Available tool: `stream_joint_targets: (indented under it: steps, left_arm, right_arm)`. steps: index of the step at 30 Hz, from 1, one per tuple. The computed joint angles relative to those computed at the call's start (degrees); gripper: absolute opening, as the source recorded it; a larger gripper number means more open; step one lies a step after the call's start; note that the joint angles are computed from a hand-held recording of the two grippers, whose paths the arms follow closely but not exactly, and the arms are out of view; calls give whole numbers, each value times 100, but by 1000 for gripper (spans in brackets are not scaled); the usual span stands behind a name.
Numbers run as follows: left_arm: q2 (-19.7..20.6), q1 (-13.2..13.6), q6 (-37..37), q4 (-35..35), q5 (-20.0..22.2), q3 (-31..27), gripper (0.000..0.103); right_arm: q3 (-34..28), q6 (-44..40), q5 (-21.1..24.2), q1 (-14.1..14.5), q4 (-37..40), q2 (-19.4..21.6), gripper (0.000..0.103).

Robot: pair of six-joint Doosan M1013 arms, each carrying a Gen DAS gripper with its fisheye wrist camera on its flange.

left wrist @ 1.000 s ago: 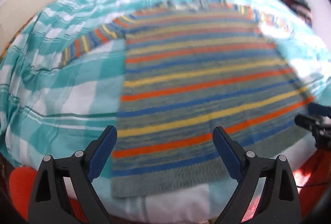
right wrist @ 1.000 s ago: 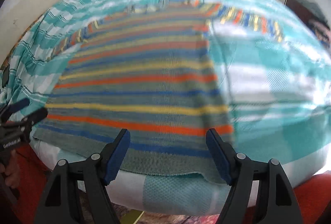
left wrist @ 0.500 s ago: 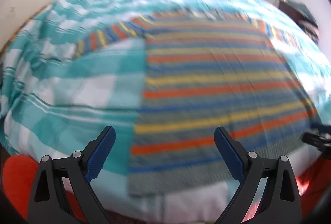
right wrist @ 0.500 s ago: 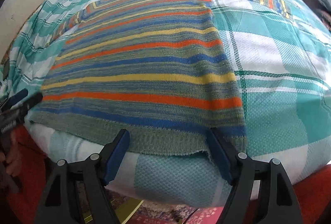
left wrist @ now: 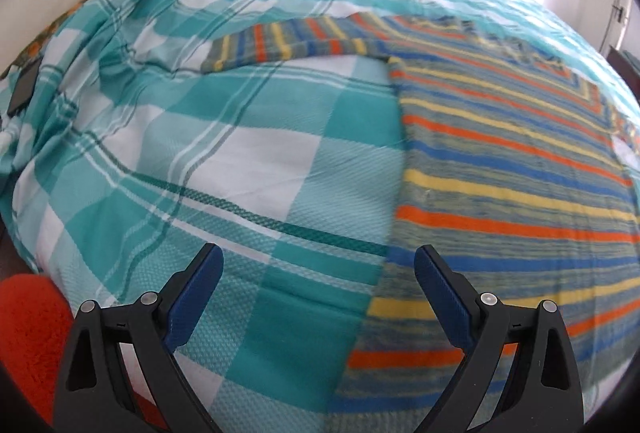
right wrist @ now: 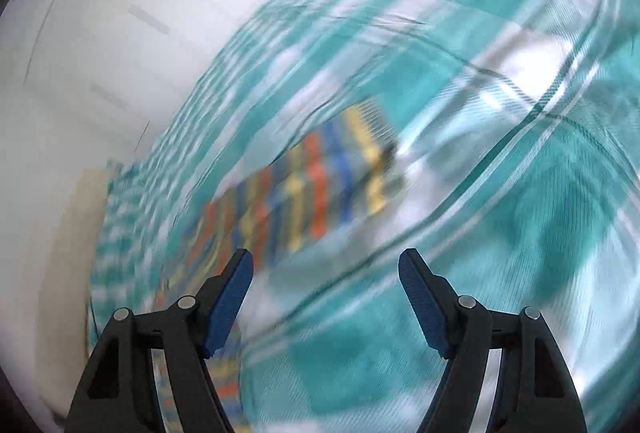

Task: Fold small clothes
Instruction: 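Grasp the sweater side edge with the right gripper and lift it, then fold the held side edge over the sweater body with the right gripper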

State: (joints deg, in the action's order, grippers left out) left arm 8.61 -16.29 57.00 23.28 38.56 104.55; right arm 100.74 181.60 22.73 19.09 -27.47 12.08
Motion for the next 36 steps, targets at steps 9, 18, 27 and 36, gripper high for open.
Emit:
stream_joint_targets:
  steps: [9, 18, 27, 36]
  left_arm:
    - [218, -95, -324, 356, 185, -41, 102]
    - [216, -58, -280, 246, 135, -37, 103]
    - [216, 48, 55, -242, 101, -64, 102]
    - [174, 132, 481, -648, 101, -56, 102]
  right_arm:
    - [-456, -2584, 200, -645, 1749, 603, 70]
    - [-803, -2488, 686, -459, 1124, 574, 3]
    - [-2861, -5249, 683, 332, 2626, 1264, 3]
    - [-5457, -6863, 2129, 825, 4116, 3056, 71]
